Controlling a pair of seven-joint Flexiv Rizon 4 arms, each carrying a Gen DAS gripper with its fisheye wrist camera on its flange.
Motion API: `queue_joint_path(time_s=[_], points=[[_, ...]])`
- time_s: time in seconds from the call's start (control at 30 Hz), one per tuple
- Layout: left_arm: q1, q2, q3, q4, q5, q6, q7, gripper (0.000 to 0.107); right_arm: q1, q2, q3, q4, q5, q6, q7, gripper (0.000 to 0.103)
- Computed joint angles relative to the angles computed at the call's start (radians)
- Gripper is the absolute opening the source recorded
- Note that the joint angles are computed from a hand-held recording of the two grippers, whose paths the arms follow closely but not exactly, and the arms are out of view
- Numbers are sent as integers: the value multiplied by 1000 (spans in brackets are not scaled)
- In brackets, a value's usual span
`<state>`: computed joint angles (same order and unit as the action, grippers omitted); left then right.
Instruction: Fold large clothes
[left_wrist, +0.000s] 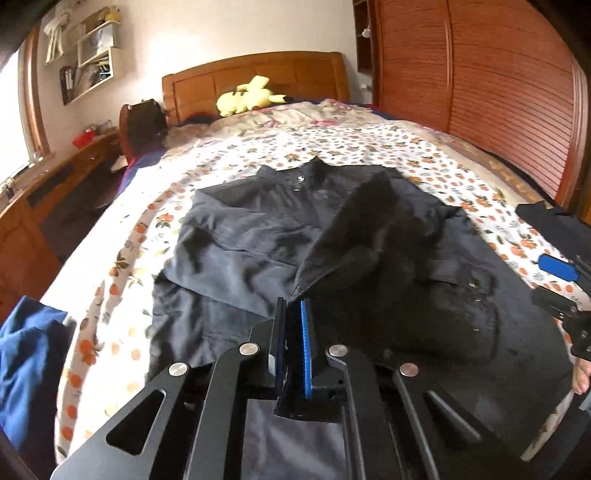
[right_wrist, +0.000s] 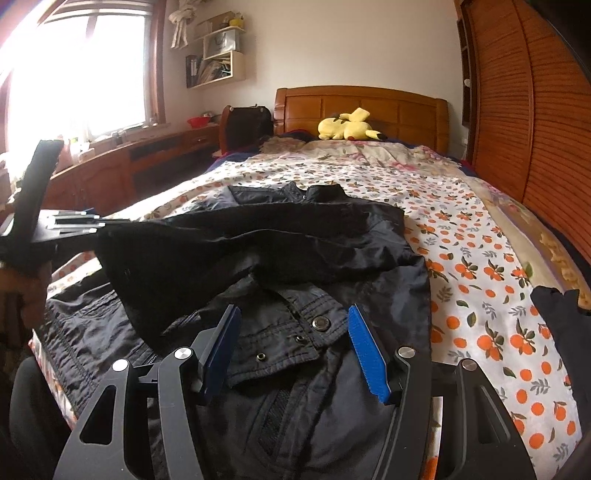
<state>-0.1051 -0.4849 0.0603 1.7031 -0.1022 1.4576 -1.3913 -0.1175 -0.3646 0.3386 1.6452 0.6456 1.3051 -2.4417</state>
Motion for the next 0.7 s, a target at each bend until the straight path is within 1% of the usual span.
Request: queue_joint_path(time_s=[0.07,0.17,0.2,0.27,0.3,0.43,0.47,0.5,0.57,0.63,0.7], points=[[4,-14,13,-23,6,-20,4,8,15,-5,-8,2,-17,5,14,58],[14,-26,14,-37,7,-37,8,9,29,-14,-12,4,-43,9,31,58],[15,-28,17,-37,9,-41,6,12,30,-16,-10,5,-50,11,34,58],[-10,-31,58,-35,35,-25,-24,12,34,-20,-8,6,-63,15,44,58],[-16,-31,69,-30,45,-18,-36,18,33,-22,-6,6,-68,14,46,58],[26,-8,13,33,24,9,-12,20,34,-30,1,6,-88,16,59,58],[29,-2,7,48,20,19,-10,22,33,-32,3,6,-91,16,62,58],[41,7,-11,72,11,30,1,27,34,-34,3,7,-97,18,66,58],[63,21,-52,116,-10,53,29,36,37,-37,3,11,-110,21,74,58],[69,31,-72,156,-24,77,48,38,42,-43,1,14,-127,24,86,58],[91,42,-114,197,-47,94,77,39,40,-46,5,15,-137,25,92,58]])
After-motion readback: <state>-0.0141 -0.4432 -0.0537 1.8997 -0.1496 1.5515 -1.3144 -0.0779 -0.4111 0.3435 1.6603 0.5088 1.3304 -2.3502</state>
